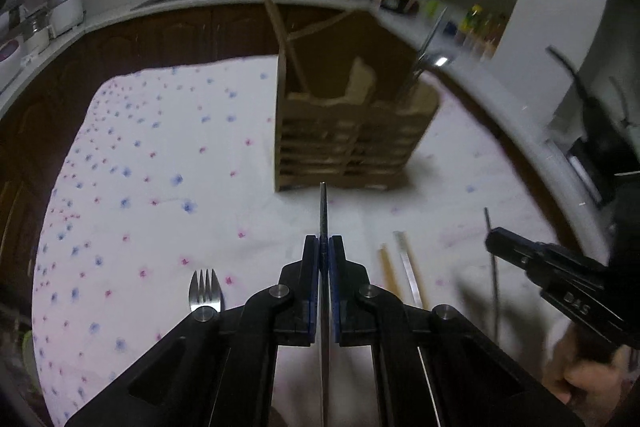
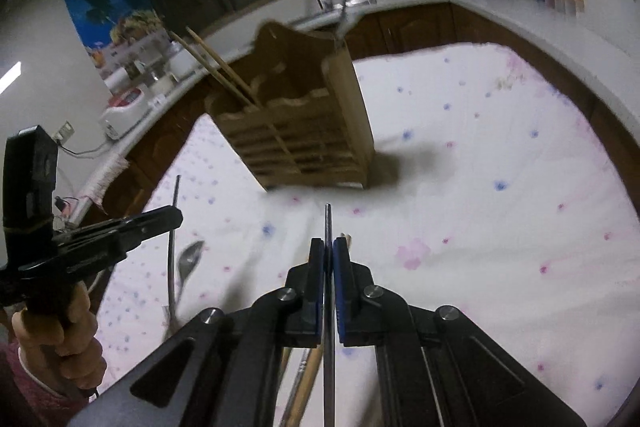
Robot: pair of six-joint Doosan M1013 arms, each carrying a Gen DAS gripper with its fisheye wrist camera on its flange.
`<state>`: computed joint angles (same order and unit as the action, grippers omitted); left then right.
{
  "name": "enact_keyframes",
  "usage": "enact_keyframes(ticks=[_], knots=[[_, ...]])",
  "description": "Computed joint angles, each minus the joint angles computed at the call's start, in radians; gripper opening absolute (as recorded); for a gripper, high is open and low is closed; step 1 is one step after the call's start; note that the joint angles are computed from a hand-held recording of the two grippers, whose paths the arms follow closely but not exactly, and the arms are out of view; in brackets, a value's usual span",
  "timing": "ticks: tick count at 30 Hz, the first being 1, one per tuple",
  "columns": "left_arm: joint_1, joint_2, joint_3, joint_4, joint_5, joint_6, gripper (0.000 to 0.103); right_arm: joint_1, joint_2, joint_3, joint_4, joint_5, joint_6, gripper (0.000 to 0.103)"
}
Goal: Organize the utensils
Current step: 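Lift both metal rods and carry them over the wooden holder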
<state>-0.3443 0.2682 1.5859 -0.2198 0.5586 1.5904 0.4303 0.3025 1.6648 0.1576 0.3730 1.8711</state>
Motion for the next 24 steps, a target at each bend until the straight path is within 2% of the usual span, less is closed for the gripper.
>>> enact_keyframes(ticks=[7,11,14,24], knots=[[0.017,-0.134,0.121,-0.125,-0.079,0.090,0.003,0.017,-0.068,0.045,0.025,-0.067,-0.041,0.004],[0.025,-0.191,0.173,-0.199,-0.108,0.158,0.003,0.031,-0.105,0.063,-0.058,-0.112,0.023,0.004],[0.031,-0.217,0.198,-0.250,-0.129,0.204,0.003,0.042,-0.127,0.071,-0.215,-0.139,0.150,0.004],[0.041,-0.255,0.230,-0.333,-0.190,0.268,0.003,0.040,-0.148,0.079,-0.325,-0.176,0.256,0.004]])
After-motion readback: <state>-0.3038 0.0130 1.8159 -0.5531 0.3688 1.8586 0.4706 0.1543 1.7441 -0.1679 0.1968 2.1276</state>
